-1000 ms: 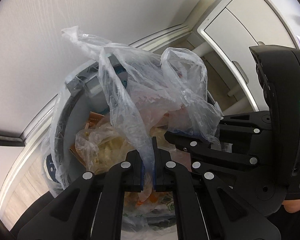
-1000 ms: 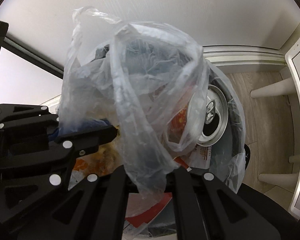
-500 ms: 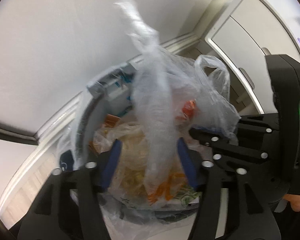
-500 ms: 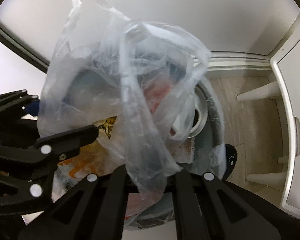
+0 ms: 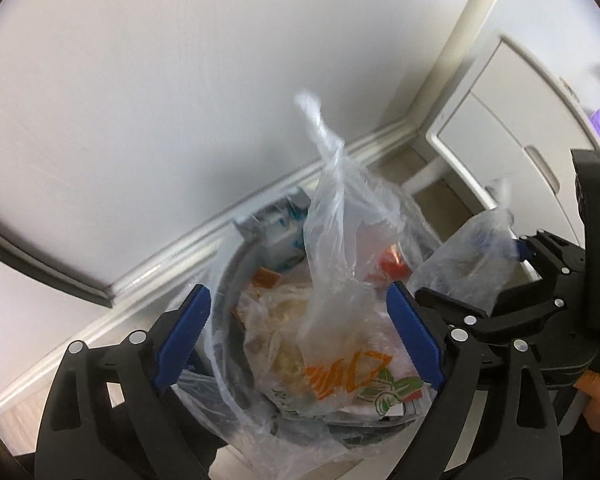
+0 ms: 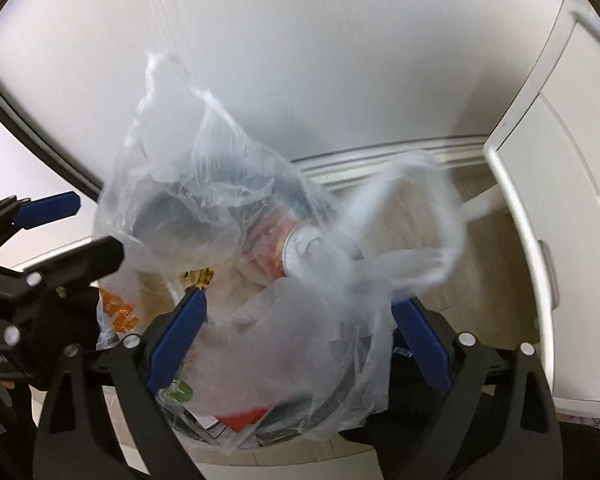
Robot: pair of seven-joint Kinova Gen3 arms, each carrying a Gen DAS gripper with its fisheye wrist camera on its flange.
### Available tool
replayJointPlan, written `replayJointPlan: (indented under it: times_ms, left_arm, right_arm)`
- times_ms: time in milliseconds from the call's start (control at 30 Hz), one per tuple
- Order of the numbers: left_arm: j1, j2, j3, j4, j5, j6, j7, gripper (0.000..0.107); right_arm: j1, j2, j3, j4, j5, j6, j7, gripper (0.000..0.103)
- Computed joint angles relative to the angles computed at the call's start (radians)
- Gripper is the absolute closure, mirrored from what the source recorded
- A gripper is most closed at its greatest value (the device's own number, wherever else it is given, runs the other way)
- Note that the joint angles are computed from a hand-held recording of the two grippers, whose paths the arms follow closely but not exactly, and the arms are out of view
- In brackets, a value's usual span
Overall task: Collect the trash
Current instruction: 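Raise both open grippers away from the bin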
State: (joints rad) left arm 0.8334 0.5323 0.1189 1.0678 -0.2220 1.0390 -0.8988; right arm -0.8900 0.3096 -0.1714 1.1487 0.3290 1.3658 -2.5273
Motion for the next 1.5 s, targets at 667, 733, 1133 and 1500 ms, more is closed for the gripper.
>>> replayJointPlan:
  times_ms: [667,733,1133,1500]
  left_arm:
    - [0.084,-0.114,-0.004,0.076,-0.174,-0.047,0.253,0.013]
    - [0.104,-0.107,-0.016,0.05,-0.198,-0.011,0.283,0.013]
    - [0.23,-0.011,-0.094,-0.133,-0.364,0.29,0.43,0.01]
    - [0.181,-0.046,-0.049,-0.059,-0.34,0.189,0.461,0.01]
  right_arm:
    - [-0.093,-0.046,-0.019,-0.03,0.188,0.083,-0.143,0.012]
    - [-0.102,-0.045,-0.017,-0.04,0.191,0.092,-0.145,0.012]
    - [-0.128,-0.05,-0.023,-0.053,0.229,0.133,-0.173,0.012]
    - [-0.132,-0.047,-0.02,-0.043,0.242,0.129,-0.185,0.012]
